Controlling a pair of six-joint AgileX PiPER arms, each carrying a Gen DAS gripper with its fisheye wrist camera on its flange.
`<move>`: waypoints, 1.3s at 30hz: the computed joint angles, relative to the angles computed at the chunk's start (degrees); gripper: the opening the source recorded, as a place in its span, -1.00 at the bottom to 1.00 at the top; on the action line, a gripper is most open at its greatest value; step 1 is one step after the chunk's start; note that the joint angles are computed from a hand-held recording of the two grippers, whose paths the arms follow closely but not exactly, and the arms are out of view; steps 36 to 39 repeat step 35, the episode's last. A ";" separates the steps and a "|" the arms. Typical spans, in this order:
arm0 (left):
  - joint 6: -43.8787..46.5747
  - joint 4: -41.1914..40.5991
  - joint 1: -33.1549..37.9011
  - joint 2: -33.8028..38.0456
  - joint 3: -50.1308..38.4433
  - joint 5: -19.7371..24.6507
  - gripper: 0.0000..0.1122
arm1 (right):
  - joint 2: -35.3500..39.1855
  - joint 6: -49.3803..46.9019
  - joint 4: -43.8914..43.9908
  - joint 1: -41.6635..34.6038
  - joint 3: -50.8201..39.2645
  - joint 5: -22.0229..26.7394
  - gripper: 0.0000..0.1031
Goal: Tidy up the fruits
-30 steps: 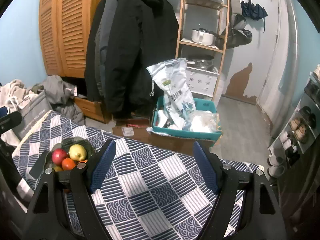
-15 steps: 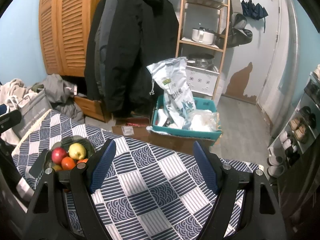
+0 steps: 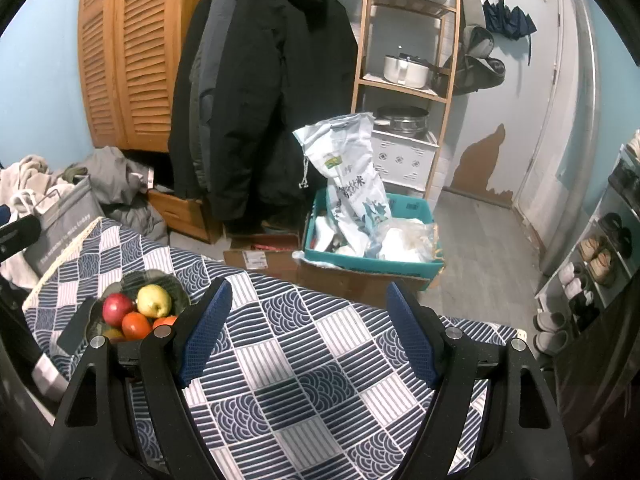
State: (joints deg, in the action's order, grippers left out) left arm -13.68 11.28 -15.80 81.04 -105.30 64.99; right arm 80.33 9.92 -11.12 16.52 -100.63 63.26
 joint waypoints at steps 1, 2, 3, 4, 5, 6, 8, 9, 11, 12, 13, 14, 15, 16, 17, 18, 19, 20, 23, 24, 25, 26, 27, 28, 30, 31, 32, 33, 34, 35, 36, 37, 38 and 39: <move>-0.15 0.23 -0.16 0.08 -0.14 0.13 0.82 | 0.00 -0.03 0.07 -0.03 0.02 0.00 0.52; -0.09 0.16 -0.12 0.08 -0.15 0.15 0.82 | 0.03 0.02 0.04 0.01 -0.08 0.06 0.52; -0.04 0.13 -0.08 0.07 -0.15 0.12 0.82 | 0.03 0.02 0.04 0.01 -0.08 0.06 0.52; -0.13 0.16 -0.14 0.05 -0.10 0.08 0.82 | 0.01 0.00 -0.03 0.03 -0.05 0.06 0.52; 0.00 0.08 -0.01 0.09 -0.17 0.04 0.82 | -0.02 0.01 -0.03 0.01 -0.03 0.02 0.52; -0.12 0.17 -0.14 0.04 -0.05 -0.02 0.82 | 0.01 0.00 0.03 -0.02 -0.03 -0.01 0.52; 0.04 0.07 -0.03 0.25 -0.39 0.23 0.82 | 0.07 0.11 -0.07 0.06 -0.13 0.08 0.52; -0.06 0.06 -0.11 0.09 -0.16 0.15 0.82 | 0.15 0.10 -0.07 0.09 -0.29 0.19 0.52; -0.26 0.31 -0.26 0.12 -0.18 0.30 0.82 | 0.18 0.11 -0.08 0.11 -0.38 0.22 0.52; -0.44 0.65 -0.42 0.25 -0.37 0.54 0.82 | 0.18 0.11 -0.08 0.11 -0.38 0.22 0.52; -0.42 0.85 -0.42 0.23 -0.38 0.68 0.82 | 0.19 0.09 -0.15 0.12 -0.35 0.22 0.52; -0.45 1.17 -0.48 0.31 -0.56 0.92 0.82 | 0.24 0.08 -0.09 0.11 -0.49 0.33 0.52; -0.58 1.61 -0.64 0.34 -0.63 1.13 0.82 | 0.24 0.08 -0.09 0.11 -0.49 0.33 0.52; -0.64 1.86 -0.73 0.35 -0.66 1.22 0.82 | 0.26 0.11 -0.07 0.11 -0.47 0.33 0.52; -0.82 2.32 -0.99 0.43 -0.78 1.39 0.82 | 0.27 0.00 -0.03 0.10 -0.56 0.43 0.52; -0.84 2.54 -1.04 0.47 -0.83 1.48 0.82 | 0.21 -0.03 -0.09 0.12 -0.43 0.41 0.52; -1.20 3.09 -1.43 0.56 -0.83 1.54 0.82 | 0.24 0.05 -0.21 0.14 -0.47 0.40 0.52; -1.31 3.33 -1.48 0.58 -0.83 1.57 0.82 | 0.30 0.04 -0.14 0.11 -0.56 0.46 0.52; -1.38 3.40 -1.30 0.58 -0.83 1.57 0.82 | 0.34 0.06 -0.11 0.14 -0.69 0.47 0.52; -1.40 3.43 -1.39 0.60 -0.79 1.53 0.82 | 0.33 -0.01 -0.08 0.12 -0.66 0.45 0.52; -1.49 3.56 -1.50 0.59 -0.74 1.51 0.82 | 0.35 0.02 -0.11 0.13 -0.71 0.47 0.52; -1.46 3.55 -1.47 0.56 -0.68 1.39 0.82 | 0.32 0.04 -0.10 0.12 -0.62 0.39 0.52; -1.58 3.73 -1.54 0.45 -0.44 1.14 0.82 | 0.39 0.02 -0.06 0.13 -0.76 0.48 0.52; -1.71 3.94 -1.69 0.38 -0.29 1.02 0.82 | 0.41 0.02 -0.08 0.15 -0.77 0.49 0.52; -1.64 4.01 -1.67 0.17 0.07 0.66 0.82 | 0.14 0.03 -0.08 0.13 -0.26 0.28 0.52; -1.73 4.13 -1.81 0.01 0.30 0.45 0.82 | 0.10 0.00 -0.03 0.12 -0.21 0.24 0.52; -1.60 4.07 -1.71 -0.03 0.39 0.29 0.82 | 0.20 0.12 -0.19 0.20 -0.35 0.29 0.52; -1.88 4.40 -1.99 -0.15 0.49 0.36 0.82 | 0.18 0.11 -0.21 0.21 -0.31 0.27 0.52; -1.88 4.33 -2.06 -0.24 0.58 0.39 0.82 | 0.18 0.05 -0.15 0.19 -0.28 0.26 0.52; -1.78 4.21 -2.03 -0.27 0.62 0.35 0.82 | 0.30 0.15 -0.22 0.26 -0.54 0.45 0.52; -1.78 4.21 -2.03 -0.27 0.62 0.35 0.82 | 0.30 0.15 -0.22 0.26 -0.54 0.45 0.52; -1.78 4.21 -2.03 -0.27 0.62 0.35 0.82 | 0.30 0.15 -0.22 0.26 -0.54 0.45 0.52; -1.78 4.21 -2.03 -0.27 0.62 0.35 0.82 | 0.30 0.15 -0.22 0.26 -0.54 0.45 0.52; -1.78 4.21 -2.03 -0.27 0.62 0.35 0.82 | 0.30 0.15 -0.22 0.26 -0.54 0.45 0.52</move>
